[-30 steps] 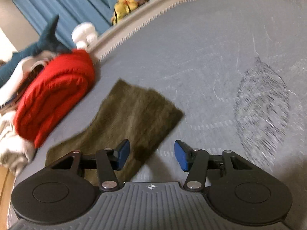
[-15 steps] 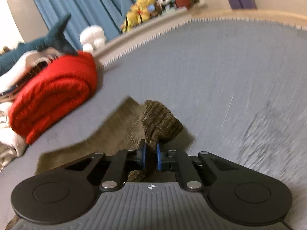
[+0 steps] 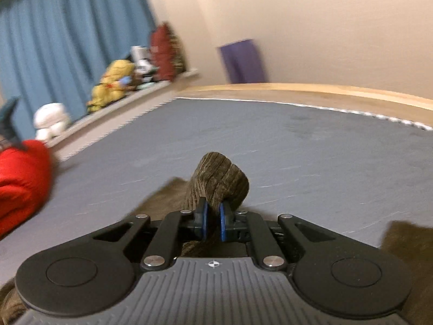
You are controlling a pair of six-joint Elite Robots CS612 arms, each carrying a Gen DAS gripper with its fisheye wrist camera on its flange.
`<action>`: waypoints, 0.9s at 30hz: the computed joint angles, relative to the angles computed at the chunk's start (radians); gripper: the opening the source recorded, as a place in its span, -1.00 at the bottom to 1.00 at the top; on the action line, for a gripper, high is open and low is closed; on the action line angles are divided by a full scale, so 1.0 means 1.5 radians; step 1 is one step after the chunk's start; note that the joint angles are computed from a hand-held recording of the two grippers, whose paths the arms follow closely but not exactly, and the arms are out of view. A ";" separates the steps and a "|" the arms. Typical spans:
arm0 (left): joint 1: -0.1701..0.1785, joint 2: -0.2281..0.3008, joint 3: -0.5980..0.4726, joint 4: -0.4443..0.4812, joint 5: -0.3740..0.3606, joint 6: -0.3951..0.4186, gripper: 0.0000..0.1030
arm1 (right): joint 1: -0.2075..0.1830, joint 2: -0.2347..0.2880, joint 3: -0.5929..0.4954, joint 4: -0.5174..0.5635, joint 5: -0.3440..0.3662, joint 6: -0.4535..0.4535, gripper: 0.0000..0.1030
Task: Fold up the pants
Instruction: 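Grasp the other pant leg cuff with the right tool and stretch it out, then grasp the waistband with the left tool and lift it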
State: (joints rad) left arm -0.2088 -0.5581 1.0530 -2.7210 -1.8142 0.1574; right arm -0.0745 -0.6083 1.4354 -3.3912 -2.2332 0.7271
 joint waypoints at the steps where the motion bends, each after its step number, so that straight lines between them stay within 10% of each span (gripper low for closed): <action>1: 0.000 0.001 -0.001 0.004 -0.001 0.004 -0.16 | -0.004 -0.001 0.008 0.001 -0.002 0.006 -0.83; 8: 0.002 0.012 -0.020 0.025 -0.004 0.008 -0.16 | -0.007 0.020 -0.014 -0.050 -0.033 -0.031 -0.83; 15: 0.004 0.022 -0.036 0.031 -0.032 0.009 -0.16 | 0.013 0.015 -0.028 0.066 -0.201 0.090 -0.85; 20: 0.000 0.034 -0.055 0.073 -0.075 0.036 -0.16 | -0.007 -0.017 0.011 0.177 -0.084 0.148 -0.77; 27: 0.001 0.046 -0.070 0.050 -0.074 -0.006 -0.16 | -0.003 -0.039 0.043 0.187 -0.142 0.197 -0.04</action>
